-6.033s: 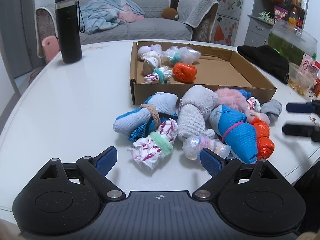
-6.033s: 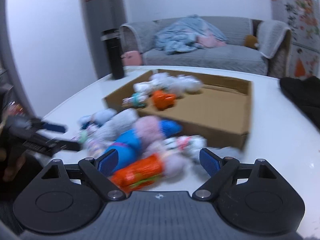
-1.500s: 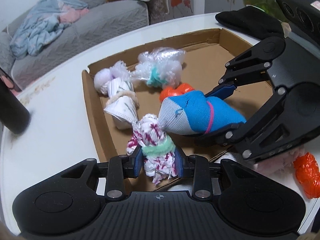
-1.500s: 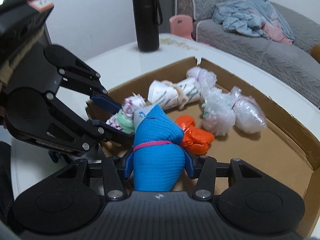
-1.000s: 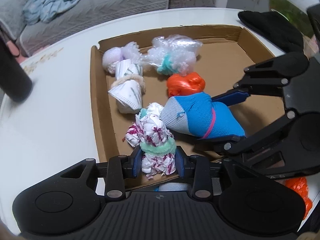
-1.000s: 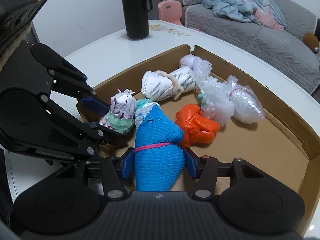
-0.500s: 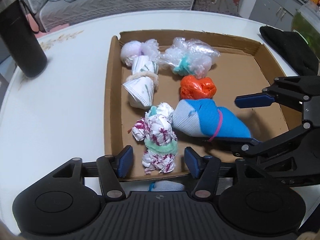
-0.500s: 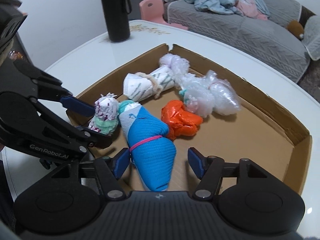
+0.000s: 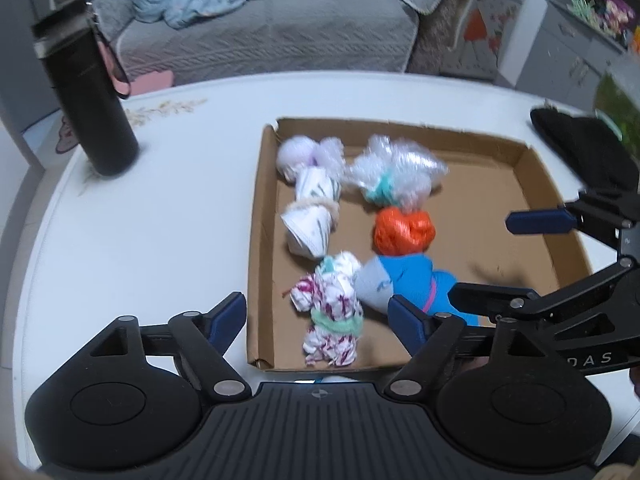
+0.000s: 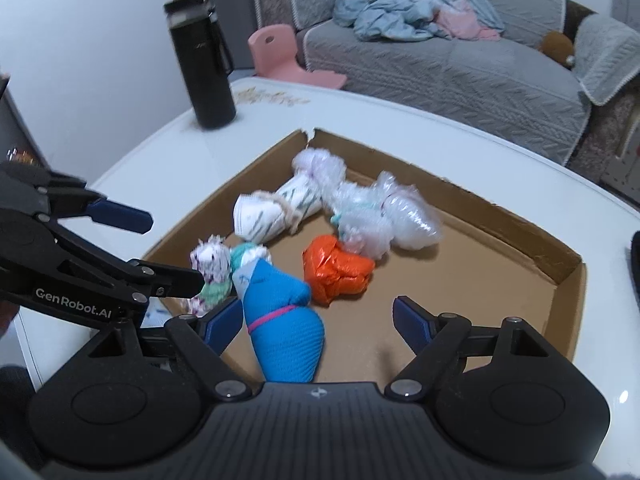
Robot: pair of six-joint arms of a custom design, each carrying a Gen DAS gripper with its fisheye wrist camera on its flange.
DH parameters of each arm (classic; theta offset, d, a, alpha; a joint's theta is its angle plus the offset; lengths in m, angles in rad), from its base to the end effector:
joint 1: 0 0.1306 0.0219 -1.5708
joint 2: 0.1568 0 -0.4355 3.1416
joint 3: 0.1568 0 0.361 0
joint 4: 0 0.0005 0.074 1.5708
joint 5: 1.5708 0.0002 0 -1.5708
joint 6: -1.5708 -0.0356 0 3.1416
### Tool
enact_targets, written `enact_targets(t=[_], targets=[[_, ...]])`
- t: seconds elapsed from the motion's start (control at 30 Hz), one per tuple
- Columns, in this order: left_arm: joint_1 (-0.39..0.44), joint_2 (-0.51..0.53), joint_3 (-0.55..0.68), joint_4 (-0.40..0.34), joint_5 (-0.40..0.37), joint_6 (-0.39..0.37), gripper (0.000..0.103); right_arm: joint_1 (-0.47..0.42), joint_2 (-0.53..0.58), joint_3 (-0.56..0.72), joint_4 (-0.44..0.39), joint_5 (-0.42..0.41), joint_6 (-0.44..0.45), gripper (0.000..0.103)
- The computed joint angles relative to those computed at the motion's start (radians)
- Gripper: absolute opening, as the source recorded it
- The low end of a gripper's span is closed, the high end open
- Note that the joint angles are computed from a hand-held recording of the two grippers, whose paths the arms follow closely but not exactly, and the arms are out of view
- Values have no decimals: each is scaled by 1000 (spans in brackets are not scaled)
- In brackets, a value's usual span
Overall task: Organize objects
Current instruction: 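Move both tools back toward the pile of bundles, then grasp the blue-white sock bundle with the left gripper while the right grasps an orange plastic bundle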
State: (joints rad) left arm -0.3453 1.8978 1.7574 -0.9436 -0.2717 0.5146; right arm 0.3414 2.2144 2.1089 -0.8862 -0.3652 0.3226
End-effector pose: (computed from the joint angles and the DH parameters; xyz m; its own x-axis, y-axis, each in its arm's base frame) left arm 0.5981 -0.2055 0.3698 -0.8263 -0.2066 -0.5239 -0.2283 0.9733 -0.0238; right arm 0.7045 0.2633 0.3060 -0.5904 -0.5241 -0.6138 -0.7213 0.6839 0.1100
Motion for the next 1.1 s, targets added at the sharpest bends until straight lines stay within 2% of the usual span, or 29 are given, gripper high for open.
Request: enact_targets(t=[0.13,0.43,0.57,0.67,0.8,0.97,1.1], targets=[[-4,-19,-13,25,-9,12,85,-2,-21,-24,31,8,-31,87],[-23,-92,-110,139,-46,29,98,-10,-97,-148,148,-2,-93,97],[-36,-137,-186,205,-80,37,102,-19,-138,-227,216,-2,-119,99],[-38,-173,-258,275,-68,43,102,-31,-168,-292,266,-9,-131,99],[-47,-204,-352,366,-97,-9,102,-52,-216,-394,348,-8,-138,100],[-44,-213,-445,445,-88,-58,101,-77,-272,-531,452,-9,-184,100],[-53,-224,-508,515,-96,-163,101,-77,-328,-675,569,18,-213,100]])
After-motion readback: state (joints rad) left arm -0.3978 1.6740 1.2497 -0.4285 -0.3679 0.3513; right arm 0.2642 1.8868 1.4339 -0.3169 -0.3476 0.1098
